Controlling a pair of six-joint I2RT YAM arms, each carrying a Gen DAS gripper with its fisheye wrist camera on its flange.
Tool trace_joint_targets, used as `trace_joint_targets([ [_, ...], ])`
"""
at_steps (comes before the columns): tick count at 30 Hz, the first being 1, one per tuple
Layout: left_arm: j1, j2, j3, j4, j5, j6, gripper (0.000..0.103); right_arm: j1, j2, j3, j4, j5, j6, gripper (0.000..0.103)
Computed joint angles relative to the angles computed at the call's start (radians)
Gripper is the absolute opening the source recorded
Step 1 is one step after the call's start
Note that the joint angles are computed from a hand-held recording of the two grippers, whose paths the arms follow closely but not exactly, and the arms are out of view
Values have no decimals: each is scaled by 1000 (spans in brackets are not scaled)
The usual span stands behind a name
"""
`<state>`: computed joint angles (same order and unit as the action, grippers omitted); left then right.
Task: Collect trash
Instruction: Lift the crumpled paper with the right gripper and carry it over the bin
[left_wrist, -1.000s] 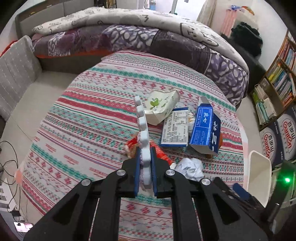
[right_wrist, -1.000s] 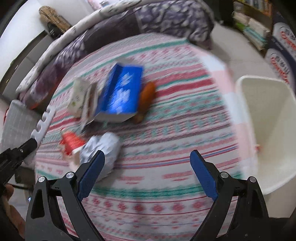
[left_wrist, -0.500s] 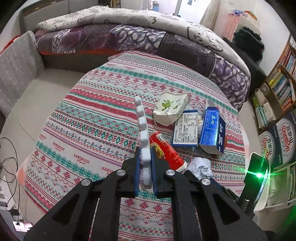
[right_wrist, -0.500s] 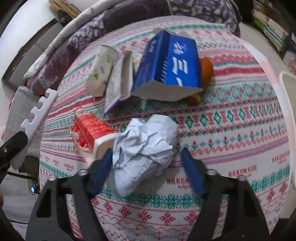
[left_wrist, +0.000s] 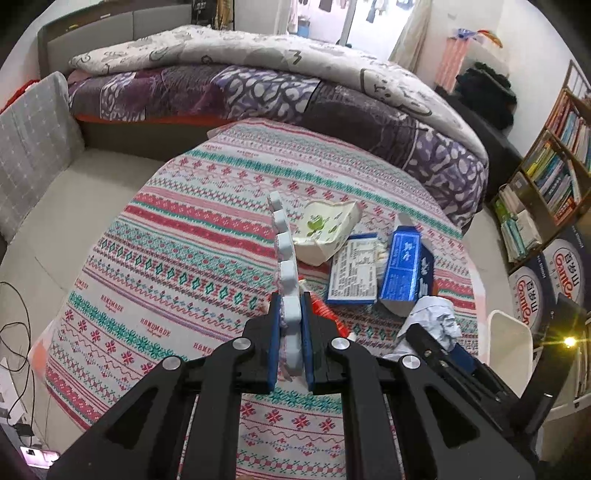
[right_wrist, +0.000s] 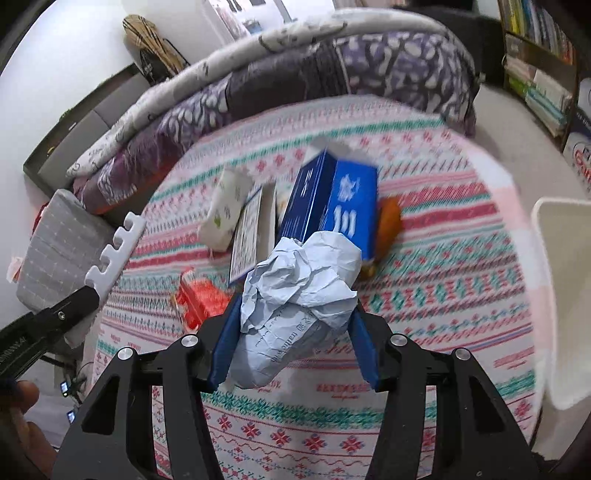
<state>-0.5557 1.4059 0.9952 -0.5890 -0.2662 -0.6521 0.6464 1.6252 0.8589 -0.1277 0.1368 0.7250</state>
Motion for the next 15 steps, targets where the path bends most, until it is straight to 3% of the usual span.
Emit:
trace_joint_targets([
  [7,-33,-2,8,28,-19,-3,11,-20,-78,-33,-14,75,-60,52],
  [15,-106,48,51,42,-61,1,11,-75,-150,-71,-35,75,-87,52],
])
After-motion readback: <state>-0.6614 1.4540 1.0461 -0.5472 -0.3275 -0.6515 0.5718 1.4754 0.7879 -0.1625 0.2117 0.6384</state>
